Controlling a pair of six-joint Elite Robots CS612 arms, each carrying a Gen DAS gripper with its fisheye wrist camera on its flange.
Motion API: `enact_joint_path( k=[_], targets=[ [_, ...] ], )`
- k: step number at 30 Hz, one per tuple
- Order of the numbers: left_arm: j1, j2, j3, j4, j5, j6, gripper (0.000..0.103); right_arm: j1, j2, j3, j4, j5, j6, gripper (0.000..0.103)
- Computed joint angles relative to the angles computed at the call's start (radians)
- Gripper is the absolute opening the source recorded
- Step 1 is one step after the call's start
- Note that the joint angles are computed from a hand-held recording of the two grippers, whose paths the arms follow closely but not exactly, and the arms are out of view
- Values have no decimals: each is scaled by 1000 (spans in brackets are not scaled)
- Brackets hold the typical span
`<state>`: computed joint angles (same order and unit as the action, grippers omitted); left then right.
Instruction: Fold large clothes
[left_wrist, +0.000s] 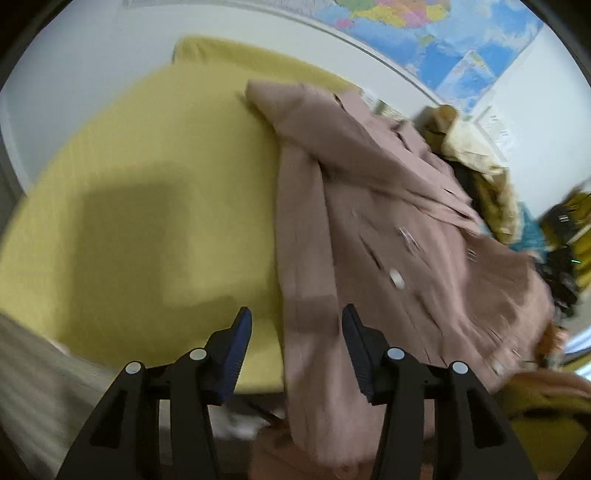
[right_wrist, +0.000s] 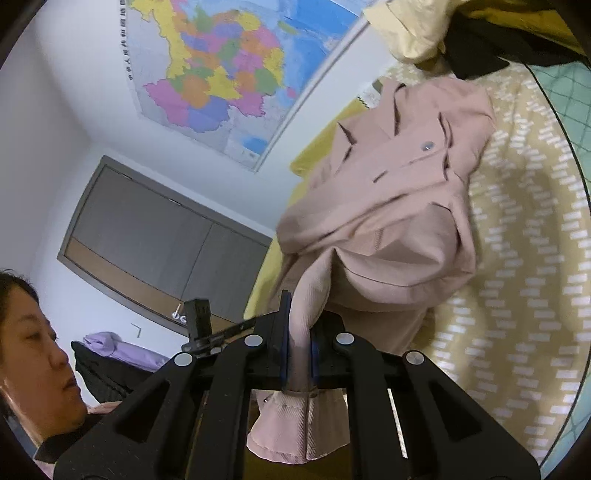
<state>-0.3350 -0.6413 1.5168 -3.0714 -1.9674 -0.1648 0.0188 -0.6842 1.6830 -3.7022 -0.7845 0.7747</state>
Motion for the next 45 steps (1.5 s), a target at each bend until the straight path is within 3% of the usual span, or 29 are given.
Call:
enact_joint_path(
  k=[3,9,12,13,15,17,19,23,25,27,28,30,32,35,39,41,43,44,45],
  targets=[
    [11,-3,34,-36,-71,-6,67,-2,6,-3,1,23,-9,9],
    [10,19,33,-20,-190,-37,75,-6,23,-12,-35,58,8,9],
    [3,33,14,-15,-193,-52,73,-7,24,-4,-44,63,4,10],
    [0,36,8,-11,-201,-58,66,-8,24,-2,-48,65,6,10],
    [-10,21,12,41,-182,-7,28,-9,22,9,-49,62,5,11],
    [-19,-2,39,34,-158,23,5,-10,21,15,-50,64,4,11],
    [-27,-21,78,-64,-121,6,5,-12,19,22,-51,68,0,11],
    [-29,-27,94,-239,-155,-59,5,-13,12,32,-75,70,-15,11],
    [-33,-25,80,-202,-151,-25,6,-12,9,40,-44,73,-35,17],
    [-34,-17,50,-100,-139,6,9,-6,2,48,17,68,-68,40],
    [-33,-9,36,-75,-141,1,13,-2,-3,55,51,55,-88,44],
    [-28,13,4,-29,-145,-15,32,5,-9,66,115,34,-127,48],
    [-25,32,-19,9,-143,-20,32,9,-13,77,163,9,-153,51],
    [-27,37,-22,-11,-141,-5,36,15,-18,88,193,-12,-177,53],
    [-31,51,-40,-25,-167,6,56,25,-27,96,219,-27,-238,56],
    [-36,60,-55,-32,-170,1,58,29,-26,97,218,-16,-247,57],
    [-41,69,-68,-40,-167,-14,59,36,-27,97,215,-26,-263,55],
    [-44,70,-72,-40,-154,-19,54,35,-24,97,207,-17,-262,37],
    [-52,65,-70,-37,-100,-28,30,36,-21,94,198,-21,-248,12]
  ],
)
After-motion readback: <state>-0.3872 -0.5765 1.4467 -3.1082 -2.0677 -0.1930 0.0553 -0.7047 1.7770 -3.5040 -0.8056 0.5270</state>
